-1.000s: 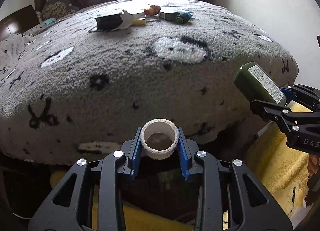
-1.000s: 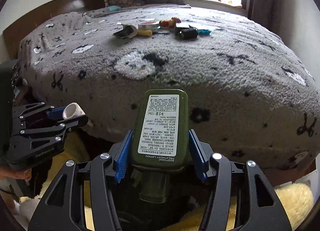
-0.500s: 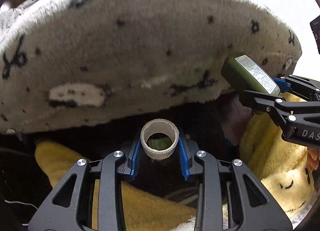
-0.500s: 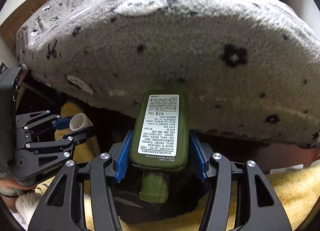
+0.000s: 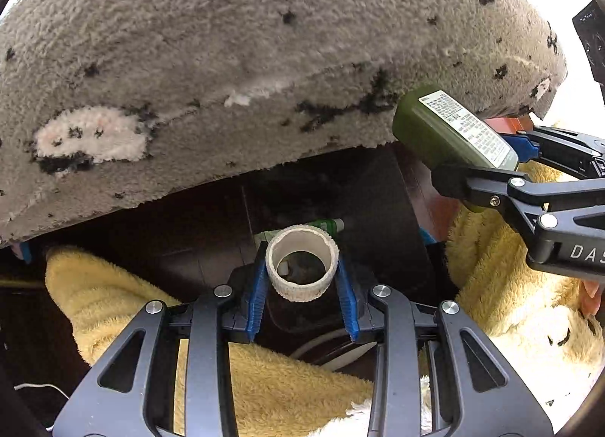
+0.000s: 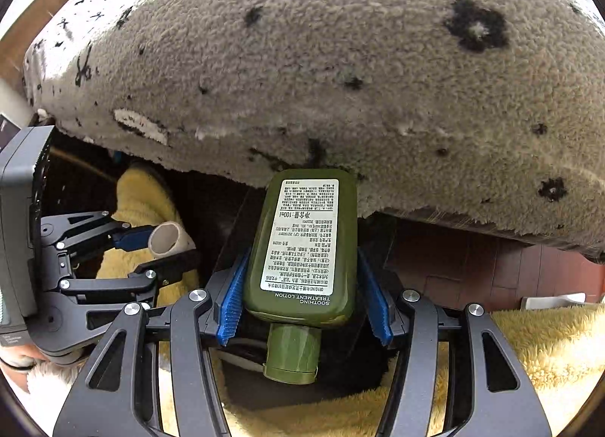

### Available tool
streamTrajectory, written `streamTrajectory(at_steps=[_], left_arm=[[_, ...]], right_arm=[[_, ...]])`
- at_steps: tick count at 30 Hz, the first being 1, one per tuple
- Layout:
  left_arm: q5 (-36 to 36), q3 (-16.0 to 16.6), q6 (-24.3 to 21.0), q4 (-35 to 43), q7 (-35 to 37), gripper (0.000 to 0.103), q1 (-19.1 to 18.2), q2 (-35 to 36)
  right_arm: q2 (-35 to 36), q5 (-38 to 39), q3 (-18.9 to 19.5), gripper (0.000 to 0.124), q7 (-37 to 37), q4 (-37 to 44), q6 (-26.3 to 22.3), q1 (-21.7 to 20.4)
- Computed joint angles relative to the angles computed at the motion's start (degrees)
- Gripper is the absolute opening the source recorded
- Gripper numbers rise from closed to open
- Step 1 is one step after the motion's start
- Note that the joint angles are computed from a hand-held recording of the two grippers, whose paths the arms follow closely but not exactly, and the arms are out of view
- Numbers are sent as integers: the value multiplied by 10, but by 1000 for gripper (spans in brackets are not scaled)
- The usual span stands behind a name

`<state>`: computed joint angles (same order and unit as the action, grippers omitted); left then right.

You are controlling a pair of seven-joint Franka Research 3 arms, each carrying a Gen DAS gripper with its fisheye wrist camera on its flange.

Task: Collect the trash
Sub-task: 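Open both tools to drop the lotion bottle and tape roll into the bin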

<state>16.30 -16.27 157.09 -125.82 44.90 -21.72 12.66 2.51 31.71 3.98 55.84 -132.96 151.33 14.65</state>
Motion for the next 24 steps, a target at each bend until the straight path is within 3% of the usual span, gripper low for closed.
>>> streamTrajectory(at_steps=[3,6,24], left_arm=[[-2,0,0,1,1,34,0,1],[-1,1,1,2,-3,43,-1,4],[16,5,-1,-5,-22,47,-3,-13]], right_arm=[[2,-1,0,56,6,3,-1,0],[3,-2,-1,68,11,5,-1,-1],[-7,-4,-3,70,13,6,7,-5]])
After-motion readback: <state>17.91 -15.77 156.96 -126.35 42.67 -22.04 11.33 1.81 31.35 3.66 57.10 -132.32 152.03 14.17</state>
